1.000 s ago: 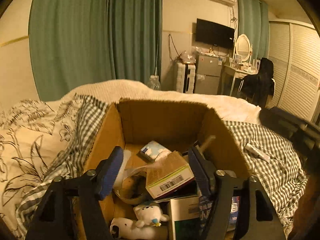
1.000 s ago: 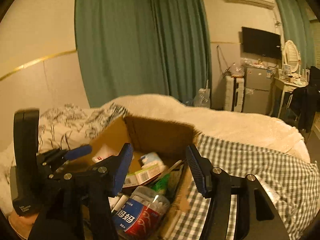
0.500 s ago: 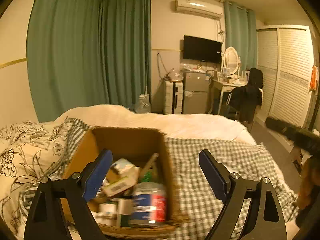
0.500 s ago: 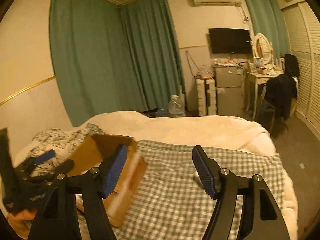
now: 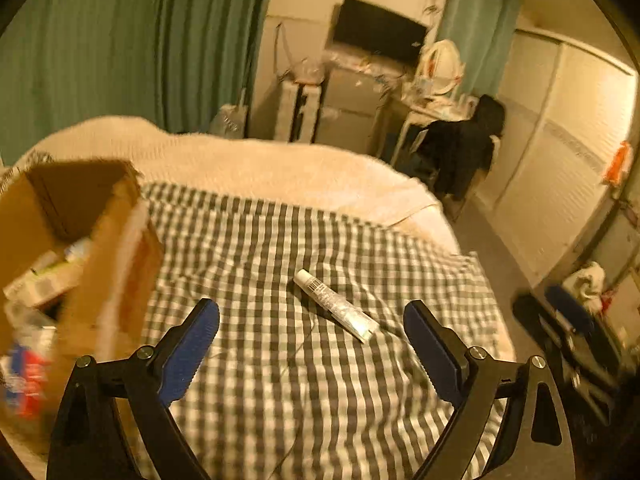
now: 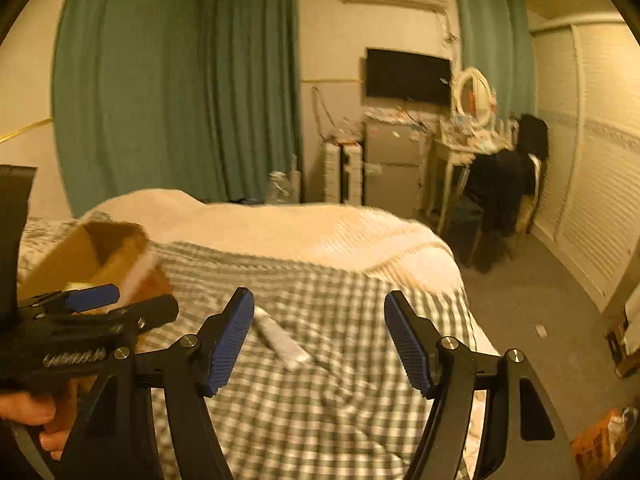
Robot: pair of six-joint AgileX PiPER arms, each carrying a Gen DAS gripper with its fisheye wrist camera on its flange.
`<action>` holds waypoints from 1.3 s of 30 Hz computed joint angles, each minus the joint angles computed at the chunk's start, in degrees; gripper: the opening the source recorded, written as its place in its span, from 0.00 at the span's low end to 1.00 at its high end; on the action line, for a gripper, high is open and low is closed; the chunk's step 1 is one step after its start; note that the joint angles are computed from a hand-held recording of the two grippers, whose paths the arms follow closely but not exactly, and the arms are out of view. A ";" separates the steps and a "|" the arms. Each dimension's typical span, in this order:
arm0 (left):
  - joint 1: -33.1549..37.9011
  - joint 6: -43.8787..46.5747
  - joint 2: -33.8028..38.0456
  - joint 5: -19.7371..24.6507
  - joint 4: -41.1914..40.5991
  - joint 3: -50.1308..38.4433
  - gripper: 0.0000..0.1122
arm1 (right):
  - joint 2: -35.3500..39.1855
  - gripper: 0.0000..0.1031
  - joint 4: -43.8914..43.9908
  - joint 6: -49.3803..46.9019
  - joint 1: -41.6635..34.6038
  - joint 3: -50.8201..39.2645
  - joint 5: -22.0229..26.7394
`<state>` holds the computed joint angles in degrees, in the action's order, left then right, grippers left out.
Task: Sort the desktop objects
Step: 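Move the left gripper to the white toothpaste tube and grasp it, then carry the toothpaste tube over the box and open the left gripper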
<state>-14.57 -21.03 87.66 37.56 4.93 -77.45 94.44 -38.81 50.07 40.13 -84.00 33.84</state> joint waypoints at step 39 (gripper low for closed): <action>7.08 20.48 -13.17 5.56 -7.33 3.16 0.10 | 3.10 0.52 -4.24 8.64 12.63 -11.43 6.85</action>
